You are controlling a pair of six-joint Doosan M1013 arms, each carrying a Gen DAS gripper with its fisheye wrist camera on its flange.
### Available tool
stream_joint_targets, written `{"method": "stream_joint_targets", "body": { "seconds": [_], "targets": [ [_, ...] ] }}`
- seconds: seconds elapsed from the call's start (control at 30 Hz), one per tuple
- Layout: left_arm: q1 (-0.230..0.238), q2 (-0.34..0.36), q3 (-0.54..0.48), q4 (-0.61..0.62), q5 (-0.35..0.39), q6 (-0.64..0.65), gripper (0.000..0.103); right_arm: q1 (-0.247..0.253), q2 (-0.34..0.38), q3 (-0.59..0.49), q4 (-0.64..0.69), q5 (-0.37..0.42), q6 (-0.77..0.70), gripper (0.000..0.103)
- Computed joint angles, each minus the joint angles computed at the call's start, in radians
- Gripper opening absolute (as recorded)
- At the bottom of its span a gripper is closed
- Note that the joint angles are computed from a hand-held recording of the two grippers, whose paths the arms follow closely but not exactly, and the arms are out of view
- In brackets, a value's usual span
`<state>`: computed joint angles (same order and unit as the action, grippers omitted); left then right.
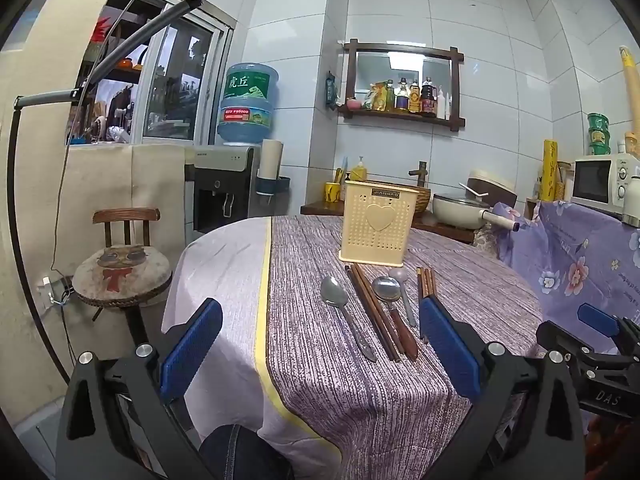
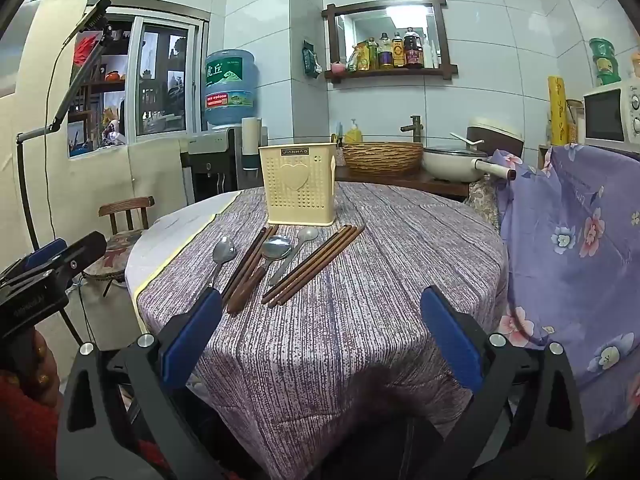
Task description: Organize utensils
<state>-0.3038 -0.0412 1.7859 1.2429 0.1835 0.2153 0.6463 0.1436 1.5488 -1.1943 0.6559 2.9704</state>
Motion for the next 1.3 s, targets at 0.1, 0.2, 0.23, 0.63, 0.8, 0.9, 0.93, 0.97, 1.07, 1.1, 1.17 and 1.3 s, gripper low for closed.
{"method": "stream_joint_targets", "body": {
  "seconds": [0.1, 0.2, 0.23, 0.63, 0.8, 0.9, 0.93, 0.97, 1.07, 1.1, 1.17, 1.3],
  "targets": [
    [0.01, 0.001, 0.003, -0.018, -0.005, 0.002, 0.098, 0.002, -0.001, 0.004, 0.001, -0.002, 0.003, 0.098],
    [0.01, 0.001, 0.004, -0.03, -0.006, 0.011, 0.098, -0.003, -0.003, 0.007, 0.004, -0.007, -0.001, 0.098],
    [0.01, 0.001, 0.004, -0.025, -0.007, 0.006, 0.098, -0.002, -0.003, 0.007, 0.005, -0.006, -0.002, 0.098],
    [0.01, 0.0, 0.003, -0.04, -0.006, 0.022, 0.098, -0.002, 0.002, 0.002, 0.008, -0.005, -0.005, 0.098],
    [0.01, 0.0, 0.003, -0.045, -0.006, 0.026, 0.098, -0.002, 0.002, 0.002, 0.008, -0.006, -0.006, 0.098],
    [0.009, 0.001, 0.004, -0.021, -0.002, 0.003, 0.098, -0.002, 0.002, 0.002, 0.007, -0.006, -0.005, 0.098],
    [0.01, 0.001, 0.004, -0.029, -0.005, 0.01, 0.098, -0.001, 0.003, 0.001, 0.007, -0.006, -0.006, 0.098],
    [0.01, 0.001, 0.004, -0.029, -0.005, 0.011, 0.098, -0.001, 0.003, 0.002, 0.007, -0.006, -0.005, 0.098],
    [0.009, 0.001, 0.004, -0.009, -0.002, -0.009, 0.098, -0.001, 0.003, 0.001, 0.007, -0.004, -0.005, 0.098],
    [0.011, 0.001, 0.005, -0.007, -0.004, -0.013, 0.098, -0.001, 0.003, 0.001, 0.007, -0.005, -0.005, 0.098],
    [0.011, 0.0, 0.005, -0.007, -0.004, -0.011, 0.098, -0.001, 0.003, 0.002, 0.006, -0.005, -0.004, 0.098],
    [0.011, 0.001, 0.004, -0.015, -0.005, -0.004, 0.098, -0.001, 0.003, 0.001, 0.008, -0.004, -0.005, 0.098]
  ]
}}
